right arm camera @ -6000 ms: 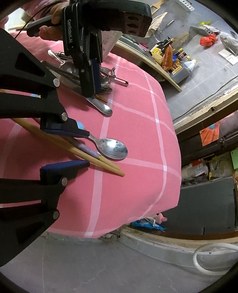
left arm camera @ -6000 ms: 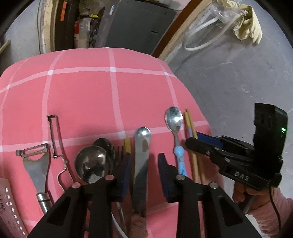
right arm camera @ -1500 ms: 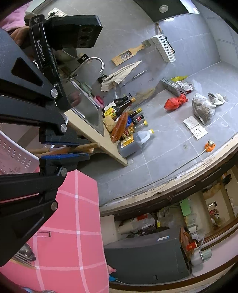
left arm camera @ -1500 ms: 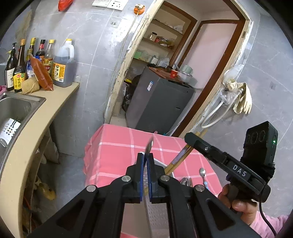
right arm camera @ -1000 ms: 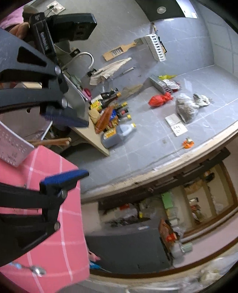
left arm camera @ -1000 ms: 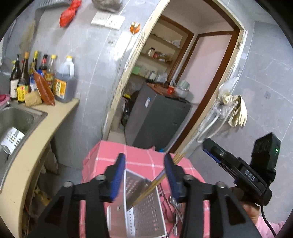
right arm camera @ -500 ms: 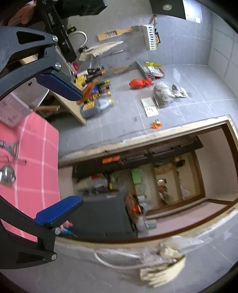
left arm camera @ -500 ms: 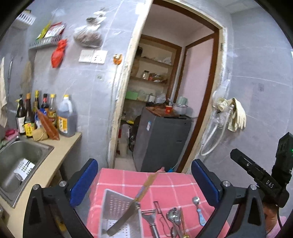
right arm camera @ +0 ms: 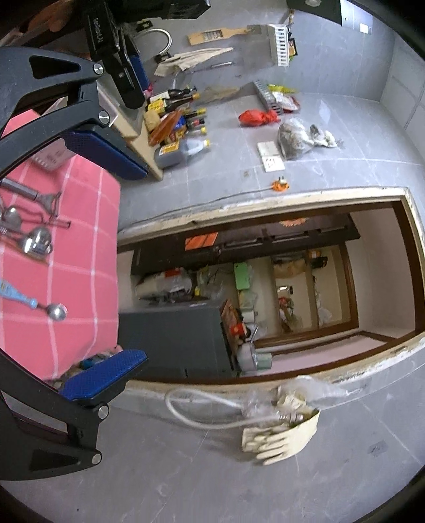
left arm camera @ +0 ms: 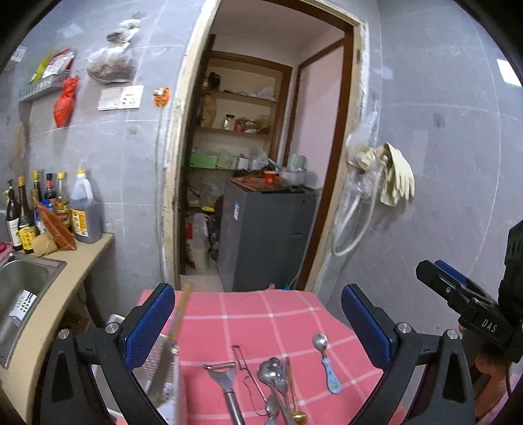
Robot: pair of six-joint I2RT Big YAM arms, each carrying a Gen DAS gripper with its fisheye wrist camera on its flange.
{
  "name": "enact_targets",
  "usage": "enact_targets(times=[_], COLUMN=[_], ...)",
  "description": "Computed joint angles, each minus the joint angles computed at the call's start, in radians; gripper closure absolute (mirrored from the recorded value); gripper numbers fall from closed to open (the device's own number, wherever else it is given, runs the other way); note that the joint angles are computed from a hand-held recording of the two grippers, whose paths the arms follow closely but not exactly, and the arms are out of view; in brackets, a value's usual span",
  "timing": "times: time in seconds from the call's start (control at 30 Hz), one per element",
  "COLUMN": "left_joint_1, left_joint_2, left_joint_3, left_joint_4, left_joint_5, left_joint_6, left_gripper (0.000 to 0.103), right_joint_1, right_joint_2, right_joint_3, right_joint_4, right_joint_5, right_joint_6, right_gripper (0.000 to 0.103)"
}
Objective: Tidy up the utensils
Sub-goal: 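Open both tools to drop the chopsticks and knife into the holder, then grasp the blue-handled spoon with the right tool while the left tool grasps a steel spoon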
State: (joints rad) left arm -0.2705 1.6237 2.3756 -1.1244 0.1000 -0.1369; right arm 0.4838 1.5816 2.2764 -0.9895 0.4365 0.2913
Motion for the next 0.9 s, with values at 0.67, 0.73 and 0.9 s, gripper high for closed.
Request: enact_targets(times=[0.67, 0.73, 0.9], left_joint_1=[-0.079, -0.081, -0.086], left_joint_2=[0.12, 0.136, 0.174], left_joint_3=[0.041, 0.048, 0.051], left_joint_4=[-0.157, -0.178, -0.214], left_joint_5=[0.005, 0.017, 0.037], left_joint_6=[0.014, 0.006, -0.007], left_gripper=[0.001, 0.001, 0.007], right_joint_1=[-0.194, -0.208, -0.233], right_joint_2=[-0.083, -0.071, -0.034], right_joint_3=[-0.301, -0.317, -0.345], right_joint_4=[-0.006, -0.011, -0.02], right_joint_5=[-0.354, -0.4, -0.494], right_joint_6=[0.07, 0.073, 0.074], right_gripper=[0.003, 0.015, 0.033])
